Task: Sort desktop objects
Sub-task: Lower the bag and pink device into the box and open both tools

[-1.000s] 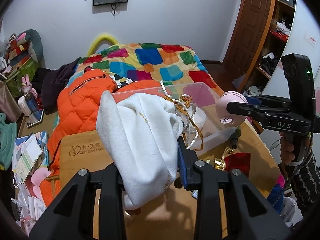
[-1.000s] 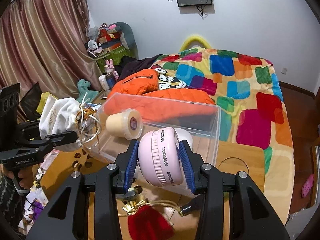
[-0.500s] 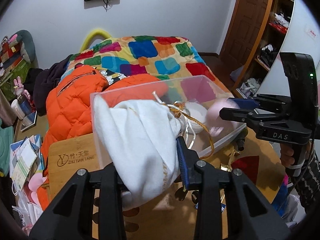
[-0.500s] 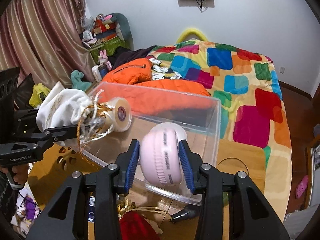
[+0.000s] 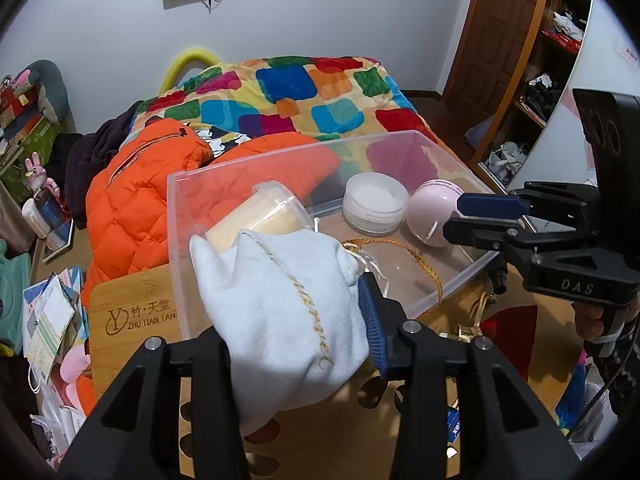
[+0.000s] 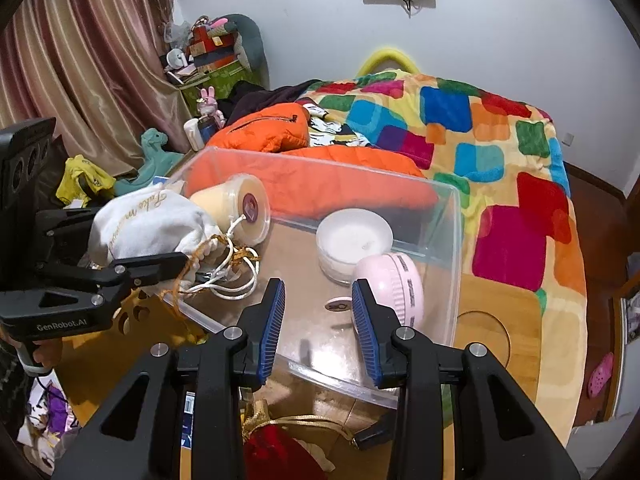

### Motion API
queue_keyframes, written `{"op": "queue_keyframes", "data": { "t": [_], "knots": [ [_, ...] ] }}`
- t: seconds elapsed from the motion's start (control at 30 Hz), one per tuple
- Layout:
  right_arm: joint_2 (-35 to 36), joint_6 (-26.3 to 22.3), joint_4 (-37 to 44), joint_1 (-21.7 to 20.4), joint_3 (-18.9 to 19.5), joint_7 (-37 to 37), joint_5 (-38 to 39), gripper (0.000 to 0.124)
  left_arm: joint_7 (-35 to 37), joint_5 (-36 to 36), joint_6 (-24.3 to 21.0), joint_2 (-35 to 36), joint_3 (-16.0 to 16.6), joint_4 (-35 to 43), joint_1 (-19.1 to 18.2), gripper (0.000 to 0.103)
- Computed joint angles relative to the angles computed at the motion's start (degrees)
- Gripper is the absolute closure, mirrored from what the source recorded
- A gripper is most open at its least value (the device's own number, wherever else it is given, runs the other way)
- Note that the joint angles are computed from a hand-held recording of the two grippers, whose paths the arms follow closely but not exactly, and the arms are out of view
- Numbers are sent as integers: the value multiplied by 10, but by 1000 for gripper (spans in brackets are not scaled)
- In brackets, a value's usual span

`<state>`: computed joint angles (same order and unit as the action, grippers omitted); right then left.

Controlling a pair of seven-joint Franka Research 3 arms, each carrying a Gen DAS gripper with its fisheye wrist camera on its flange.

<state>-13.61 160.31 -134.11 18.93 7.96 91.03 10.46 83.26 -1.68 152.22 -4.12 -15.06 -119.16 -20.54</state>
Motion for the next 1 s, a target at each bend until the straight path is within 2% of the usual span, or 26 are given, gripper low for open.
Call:
{"op": "queue_keyframes", "data": {
  "t": [0.1, 0.17, 0.27, 0.8, 0.9, 1.0],
  "knots": [
    [-6, -3, -5, 0, 4, 2, -8, 92, -15, 22, 4, -5, -2, -6, 2, 55],
    [-15, 3, -14, -10, 16, 20, -32, 92, -42, 50, 8, -10, -4, -12, 6, 47],
    [-23, 4, -18, -13, 21, 30, -52, 92, -50, 52, 8, -19, -1, -18, 6, 41],
    [-56, 3, -34, -22, 35, 66, -89, 92, -119, 140, -1, -59, -8, -39, 11, 39],
    [-65, 2, -38, -24, 39, 72, -95, 85, -130, 145, 7, -70, -7, -45, 10, 28],
    [-75, 7, -46, -28, 45, 81, -102, 74, -140, 158, 14, -83, -9, -54, 10, 28]
  ]
}}
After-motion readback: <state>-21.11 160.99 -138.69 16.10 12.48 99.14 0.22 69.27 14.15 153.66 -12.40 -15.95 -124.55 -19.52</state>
